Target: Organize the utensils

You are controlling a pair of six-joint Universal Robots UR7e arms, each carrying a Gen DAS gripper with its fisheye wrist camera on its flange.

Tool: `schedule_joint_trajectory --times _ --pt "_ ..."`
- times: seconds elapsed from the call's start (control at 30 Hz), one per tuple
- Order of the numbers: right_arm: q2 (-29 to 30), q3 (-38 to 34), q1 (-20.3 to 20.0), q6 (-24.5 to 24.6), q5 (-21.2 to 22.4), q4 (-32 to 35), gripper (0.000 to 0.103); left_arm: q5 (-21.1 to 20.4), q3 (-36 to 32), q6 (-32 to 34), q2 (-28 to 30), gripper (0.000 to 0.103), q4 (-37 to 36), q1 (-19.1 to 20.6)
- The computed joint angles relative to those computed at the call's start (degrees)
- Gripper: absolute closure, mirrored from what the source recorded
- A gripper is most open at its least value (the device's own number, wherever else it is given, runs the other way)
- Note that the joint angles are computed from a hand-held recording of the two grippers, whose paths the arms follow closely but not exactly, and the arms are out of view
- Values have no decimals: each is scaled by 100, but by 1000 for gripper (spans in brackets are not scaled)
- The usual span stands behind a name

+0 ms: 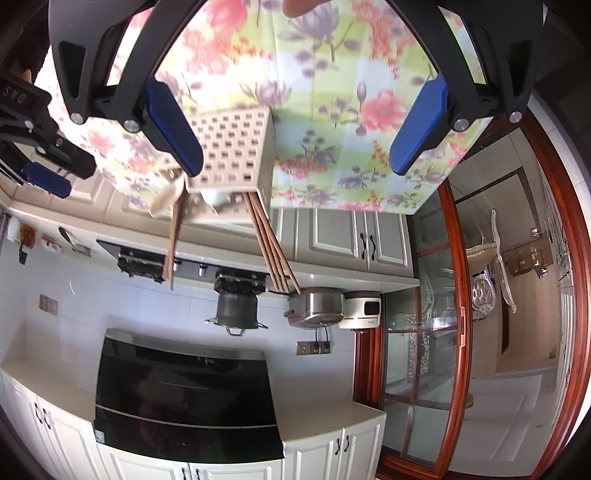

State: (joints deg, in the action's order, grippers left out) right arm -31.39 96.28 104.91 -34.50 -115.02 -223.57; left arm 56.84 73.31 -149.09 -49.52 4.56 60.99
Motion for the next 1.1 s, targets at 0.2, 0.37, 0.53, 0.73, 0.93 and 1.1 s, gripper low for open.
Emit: schedule_joint_trajectory --times 0.2,0.37,0.53,0.73,0.93,1.1 --pt "-218 481 -21 397 -80 128 33 -63 599 13 -312 5 -73 -100" --pt "-286 686 14 402 -168 85 30 8 844 -91 -432 5 -49 -135" --pt "-306 773 66 288 -199 59 27 -110 979 -34 -486 5 -109 -212" --pt "-265 741 114 152 -339 -33 25 -124 949 -98 -490 5 53 -211" --pt "-273 724 112 186 -406 42 25 -136 909 -242 -488 5 197 -212" --pt "-276 729 122 189 -424 60 23 -111 971 -218 -528 5 152 -237"
